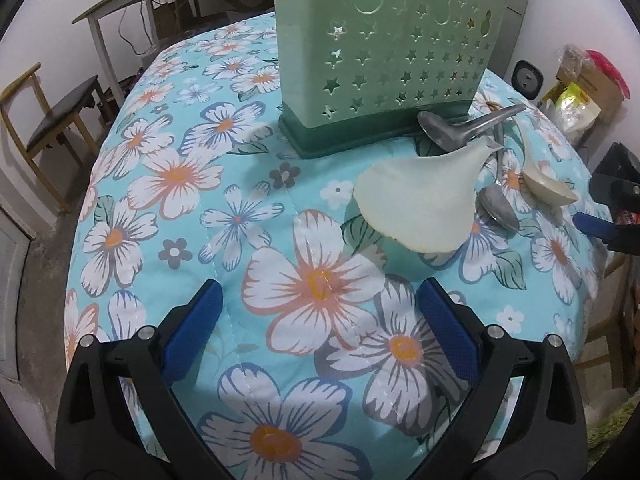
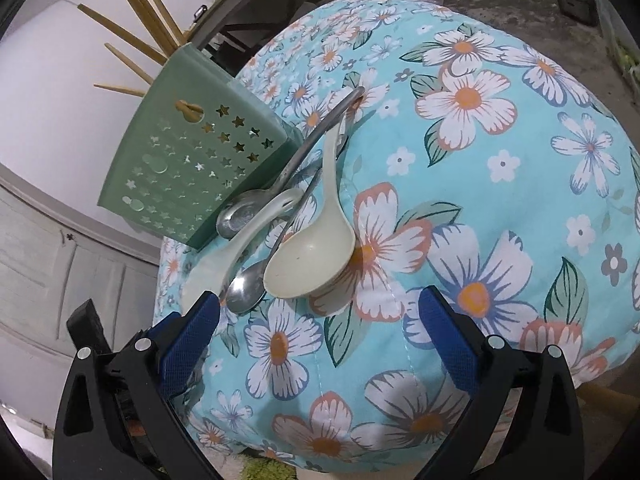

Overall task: Organize utensils
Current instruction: 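Move the open right tool back over the spoons beside the holder, then lower the left tool to the white rice paddle and close on it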

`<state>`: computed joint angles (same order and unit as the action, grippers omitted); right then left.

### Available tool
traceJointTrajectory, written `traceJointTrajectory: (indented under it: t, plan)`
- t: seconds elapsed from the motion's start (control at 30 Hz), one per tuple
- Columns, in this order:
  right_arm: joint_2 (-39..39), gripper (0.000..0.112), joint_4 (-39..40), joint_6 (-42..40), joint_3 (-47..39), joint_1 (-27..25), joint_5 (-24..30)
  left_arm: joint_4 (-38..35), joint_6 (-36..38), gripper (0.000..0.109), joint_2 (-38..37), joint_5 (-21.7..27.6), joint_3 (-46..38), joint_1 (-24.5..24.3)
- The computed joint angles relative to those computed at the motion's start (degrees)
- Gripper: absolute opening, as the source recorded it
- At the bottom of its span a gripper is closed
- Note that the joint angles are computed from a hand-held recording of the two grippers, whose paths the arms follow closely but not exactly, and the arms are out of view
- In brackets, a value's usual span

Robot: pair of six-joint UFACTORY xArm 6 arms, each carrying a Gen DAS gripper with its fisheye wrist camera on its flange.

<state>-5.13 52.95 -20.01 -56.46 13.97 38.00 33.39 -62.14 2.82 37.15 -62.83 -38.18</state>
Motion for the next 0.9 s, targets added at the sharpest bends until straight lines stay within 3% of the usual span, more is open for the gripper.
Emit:
traceJointTrajectory:
  t: [0.43, 0.7, 0.9]
  plan:
    - [0.16, 0.097, -10.14, 6.85, -1.52, 1.35, 1.53, 0.2, -3.67, 0.096, 2.19, 5.68, -3.84, -1.22]
    - [-1.15, 0.097, 1.19, -1.08, 0.92, -0.22, 1.02, 0.53, -4.11, 0.096, 1.84, 5.31, -3.22, -1.29]
    - [-0.66, 0.097, 6.11, -6.93, 0.3, -3.02, 6.06, -0.75, -1.88, 0.096, 0.85, 3.7, -2.11, -0.76]
